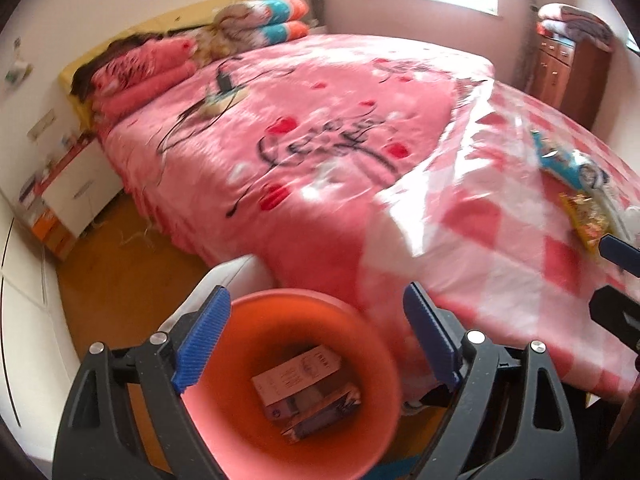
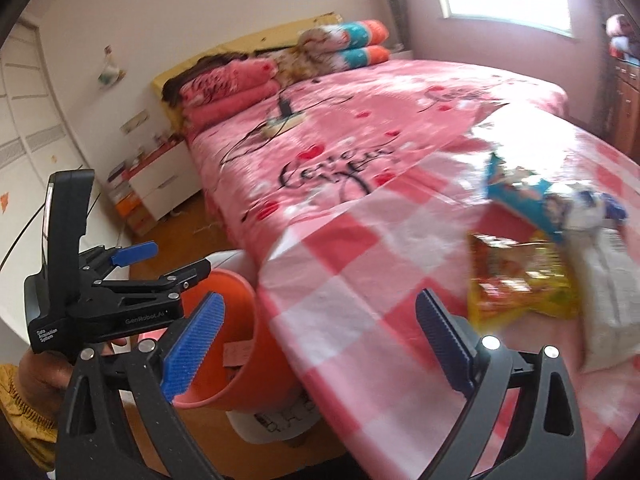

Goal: Collect trash
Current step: 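Move both tools back toward the remaining trash on the sheet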

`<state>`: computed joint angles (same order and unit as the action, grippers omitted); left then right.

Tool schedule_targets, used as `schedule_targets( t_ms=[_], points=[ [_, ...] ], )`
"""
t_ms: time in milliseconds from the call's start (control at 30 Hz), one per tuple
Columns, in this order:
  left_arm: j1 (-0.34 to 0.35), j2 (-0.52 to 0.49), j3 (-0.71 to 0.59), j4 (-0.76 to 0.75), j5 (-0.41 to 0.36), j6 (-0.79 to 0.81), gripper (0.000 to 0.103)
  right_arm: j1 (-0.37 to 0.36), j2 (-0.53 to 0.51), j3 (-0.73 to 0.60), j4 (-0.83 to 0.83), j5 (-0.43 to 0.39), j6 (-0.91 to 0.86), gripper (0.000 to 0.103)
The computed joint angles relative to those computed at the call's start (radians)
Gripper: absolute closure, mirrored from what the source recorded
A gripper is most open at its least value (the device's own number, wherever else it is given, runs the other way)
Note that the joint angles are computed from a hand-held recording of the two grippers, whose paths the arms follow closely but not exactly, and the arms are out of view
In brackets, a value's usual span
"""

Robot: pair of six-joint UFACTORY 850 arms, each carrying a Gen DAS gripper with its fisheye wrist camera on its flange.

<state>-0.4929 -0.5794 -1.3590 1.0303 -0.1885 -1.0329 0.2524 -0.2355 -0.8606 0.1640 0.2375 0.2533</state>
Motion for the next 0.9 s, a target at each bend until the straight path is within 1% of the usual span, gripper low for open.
schedule_targets(
  t_ms=[100,200,333,400,500,667,900],
  points=[
    [-0.027,-0.001,-0.017,0.03,0.002,-0.01,0.015,-0.017,0.041,0.04,0.086,0.023,-0.065,0.008],
    [-0.051,-0.002,-0.03,0.046,-0.001,-0.01,0.014,-0.03,0.082,0.077,0.213,0.04,-0.169,0.008],
    [-0.078,-0.005,-0.047,0.021,0.0,0.029,0.014,-0.053,0.128,0.125,0.316,0.064,-0.24,0.006],
    [-0.092,-0.008,-0.055,0.019,-0.003,0.044,0.014,-0.066,0.148,0.144,0.337,0.065,-0.249,0.006],
    [-0.118,-0.012,-0.065,0.062,-0.008,0.022,0.014,-0.084,0.18,0.181,0.337,0.082,-0.232,0.006],
    [-0.152,-0.019,-0.082,0.076,-0.009,0.035,0.014,-0.102,0.235,0.24,0.414,0.117,-0.292,0.006],
    [-0.198,-0.041,-0.117,0.022,-0.021,0.113,0.014,-0.132,0.289,0.306,0.441,0.148,-0.301,0.006]
  ],
)
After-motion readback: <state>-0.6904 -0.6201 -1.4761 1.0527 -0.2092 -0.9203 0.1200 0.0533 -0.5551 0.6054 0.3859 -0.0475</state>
